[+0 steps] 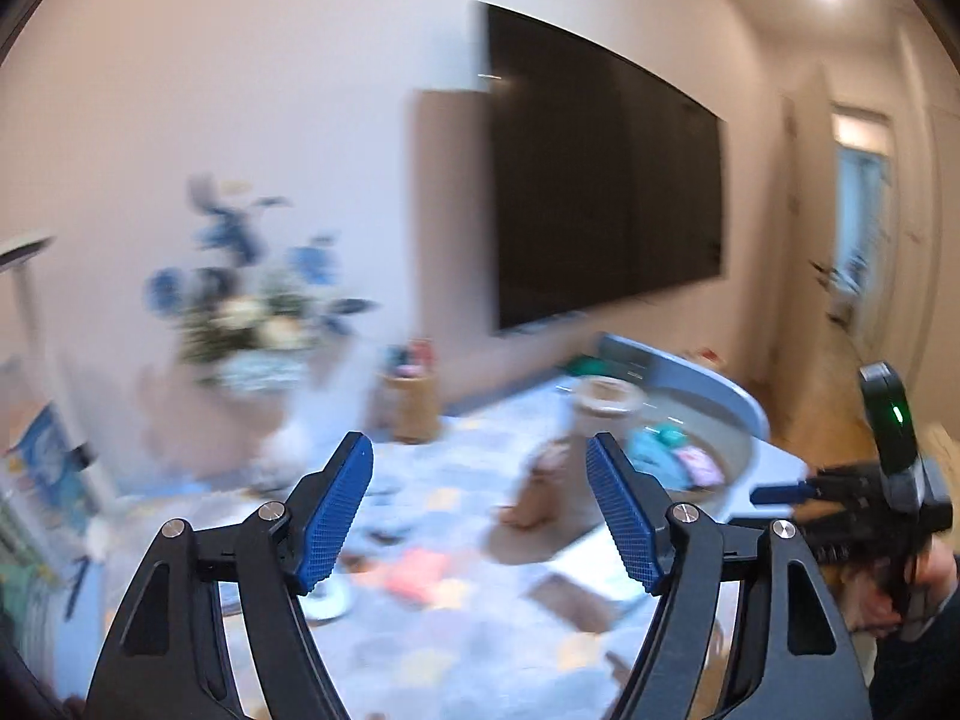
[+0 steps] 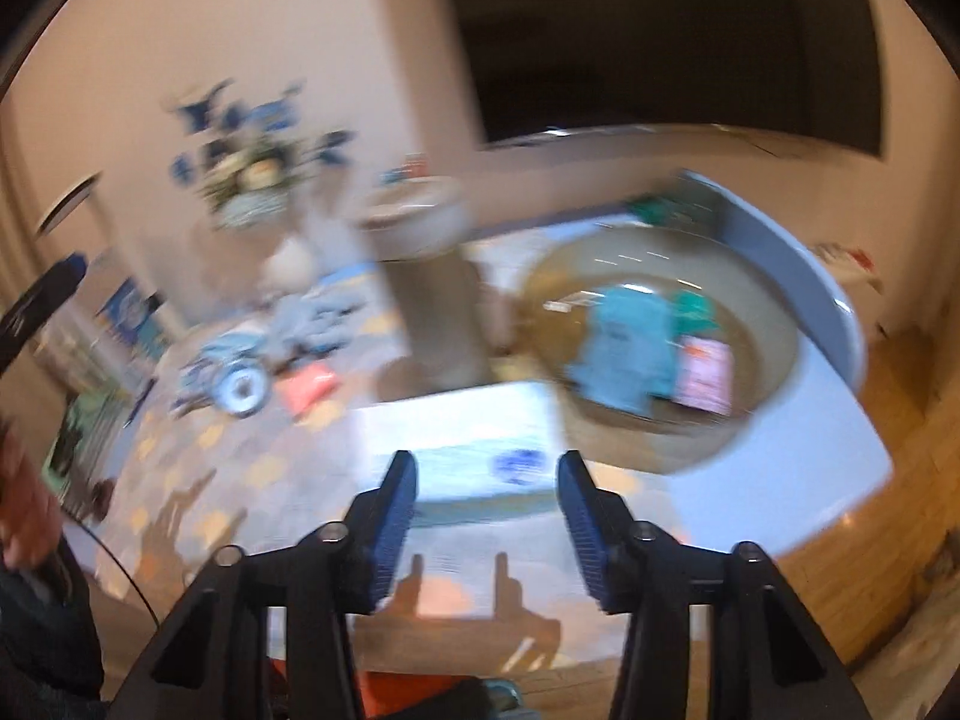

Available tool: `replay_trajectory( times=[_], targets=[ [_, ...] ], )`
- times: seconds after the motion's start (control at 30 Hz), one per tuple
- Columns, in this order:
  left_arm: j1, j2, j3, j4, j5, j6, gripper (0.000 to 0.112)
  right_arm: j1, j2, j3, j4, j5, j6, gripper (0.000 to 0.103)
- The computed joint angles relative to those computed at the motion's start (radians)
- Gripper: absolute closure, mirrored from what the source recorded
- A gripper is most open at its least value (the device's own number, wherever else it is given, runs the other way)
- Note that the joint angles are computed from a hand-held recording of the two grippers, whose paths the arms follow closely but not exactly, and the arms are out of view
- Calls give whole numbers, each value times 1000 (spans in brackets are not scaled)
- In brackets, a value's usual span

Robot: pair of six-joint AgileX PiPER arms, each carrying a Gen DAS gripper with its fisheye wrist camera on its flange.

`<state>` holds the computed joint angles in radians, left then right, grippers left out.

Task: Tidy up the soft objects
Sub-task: 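Move both grippers back over the bed toward the remaining items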

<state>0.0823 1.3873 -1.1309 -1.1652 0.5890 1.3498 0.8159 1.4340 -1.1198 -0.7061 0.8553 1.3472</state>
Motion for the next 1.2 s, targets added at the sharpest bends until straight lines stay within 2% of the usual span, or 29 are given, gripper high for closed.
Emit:
replay_trajectory(
  times=[0.1, 0.2, 0.27, 0.3, 0.37, 0.43, 0.5, 0.6, 0.73, 0.87, 0.93, 1.0, 1.03, 1.1, 1.2],
  targets=[
    [145, 33, -32, -26, 62, 39, 35, 45, 158, -179, 2, 6, -91, 51],
    [215, 93, -35, -30, 44, 120, 34, 61, 332, -368, 62, -30, -197, 51],
    [217, 155, -6, -63, -45, 212, 33, 52, 453, -489, 125, -71, -270, 49],
    [205, 201, 8, -84, -113, 254, 33, 43, 525, -559, 165, -87, -312, 47],
    [205, 284, 20, -128, -166, 323, 33, 22, 661, -697, 248, -93, -389, 47],
    [223, 389, -24, -77, -156, 261, 33, 2, 797, -845, 309, -70, -444, 47],
    [250, 500, -105, -14, -94, 147, 33, -13, 924, -1000, 331, -18, -478, 47],
    [263, 624, -207, 35, -62, 37, 33, -33, 1052, -1171, 344, 35, -499, 47],
    [252, 698, -250, 58, -73, -7, 33, -49, 1111, -1236, 337, 33, -483, 47],
    [253, 753, -301, 159, -49, -131, 33, -61, 1105, -1172, 331, -22, -427, 45],
    [261, 752, -295, 125, -46, -112, 33, -66, 1091, -1126, 325, -56, -394, 45],
    [256, 758, -305, 160, -49, -148, 33, -59, 1099, -1145, 293, -34, -375, 35],
    [251, 764, -315, 188, -47, -171, 33, -57, 1117, -1180, 295, -6, -383, 35],
    [244, 758, -307, 196, -61, -168, 33, -53, 1134, -1215, 295, 17, -405, 27],
    [239, 749, -290, 195, -80, -155, 33, -55, 1137, -1218, 306, 14, -415, 23]
  ],
)
